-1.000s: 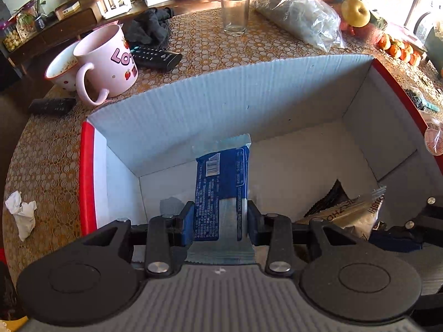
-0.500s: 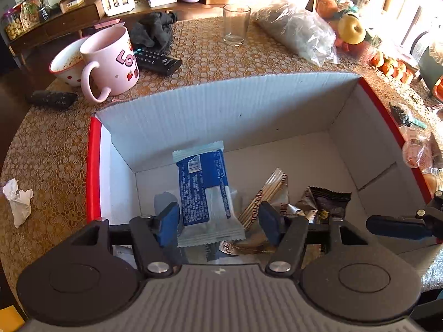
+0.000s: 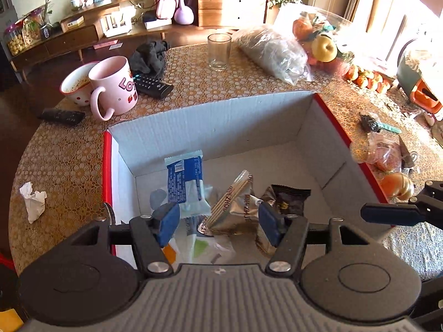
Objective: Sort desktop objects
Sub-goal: 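Withdraw both grippers from the box back toward the remaining table items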
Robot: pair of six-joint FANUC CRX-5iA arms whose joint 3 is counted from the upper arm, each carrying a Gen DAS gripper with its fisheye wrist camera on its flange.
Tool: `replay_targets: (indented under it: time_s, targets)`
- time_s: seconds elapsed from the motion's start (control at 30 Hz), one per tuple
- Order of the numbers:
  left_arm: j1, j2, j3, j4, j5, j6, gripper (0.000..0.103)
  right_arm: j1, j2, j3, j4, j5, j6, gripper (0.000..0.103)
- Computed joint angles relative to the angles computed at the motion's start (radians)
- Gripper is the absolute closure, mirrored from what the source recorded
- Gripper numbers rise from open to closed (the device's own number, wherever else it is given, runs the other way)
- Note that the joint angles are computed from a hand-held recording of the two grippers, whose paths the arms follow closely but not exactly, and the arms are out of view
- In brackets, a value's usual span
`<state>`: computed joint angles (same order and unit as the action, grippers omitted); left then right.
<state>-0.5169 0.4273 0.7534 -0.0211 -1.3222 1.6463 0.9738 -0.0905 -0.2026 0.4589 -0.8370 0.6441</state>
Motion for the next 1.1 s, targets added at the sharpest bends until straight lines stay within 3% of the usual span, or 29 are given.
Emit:
replay_targets:
  time_s: [0.83,1.1]
  targets:
    - [-0.12,-0.205,-0.224,-0.038,0.15,0.055,0.041,0.156,-0.258,-0.238,0.248,-0.062,-0.319,0.036]
    - [-0.159,-0.232,-0.267,-0.04,0.187,0.083,0.029,0.205,-0.349,-0.33,0.307,-0.1,-0.438,0.025]
